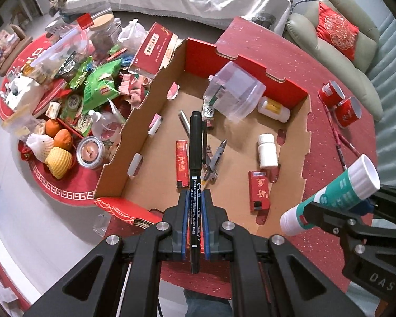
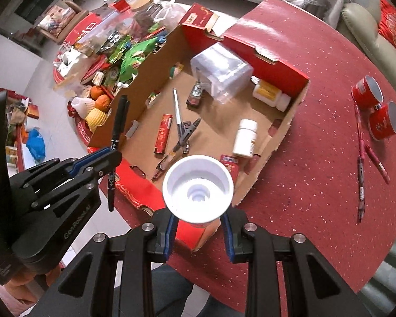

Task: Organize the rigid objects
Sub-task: 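Carry the black marker in left gripper while right carries glue stick over the box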

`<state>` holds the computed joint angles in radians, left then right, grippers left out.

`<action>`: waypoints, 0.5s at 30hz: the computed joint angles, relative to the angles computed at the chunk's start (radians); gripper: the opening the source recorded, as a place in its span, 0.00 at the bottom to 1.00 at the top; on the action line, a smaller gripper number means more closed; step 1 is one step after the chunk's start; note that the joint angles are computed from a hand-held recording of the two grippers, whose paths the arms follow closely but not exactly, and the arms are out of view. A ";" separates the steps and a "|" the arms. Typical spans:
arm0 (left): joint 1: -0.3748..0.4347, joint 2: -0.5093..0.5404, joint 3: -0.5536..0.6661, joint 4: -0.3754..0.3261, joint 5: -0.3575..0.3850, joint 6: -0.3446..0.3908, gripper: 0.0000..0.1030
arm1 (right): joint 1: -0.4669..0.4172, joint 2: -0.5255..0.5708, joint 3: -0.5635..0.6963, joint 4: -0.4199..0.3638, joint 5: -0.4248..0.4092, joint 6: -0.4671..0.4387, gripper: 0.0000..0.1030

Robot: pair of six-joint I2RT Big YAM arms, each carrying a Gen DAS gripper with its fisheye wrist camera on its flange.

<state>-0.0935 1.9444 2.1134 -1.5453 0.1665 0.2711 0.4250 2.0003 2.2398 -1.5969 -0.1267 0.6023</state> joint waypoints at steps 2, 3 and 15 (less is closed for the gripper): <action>0.001 0.004 0.002 -0.002 0.001 -0.002 0.09 | 0.002 0.011 0.016 -0.009 0.000 -0.004 0.30; 0.001 0.005 0.002 -0.002 0.002 -0.003 0.09 | 0.002 0.016 0.023 -0.015 -0.001 -0.006 0.30; -0.004 0.033 0.021 -0.010 -0.010 0.008 0.09 | -0.004 0.044 0.049 -0.036 -0.010 -0.010 0.30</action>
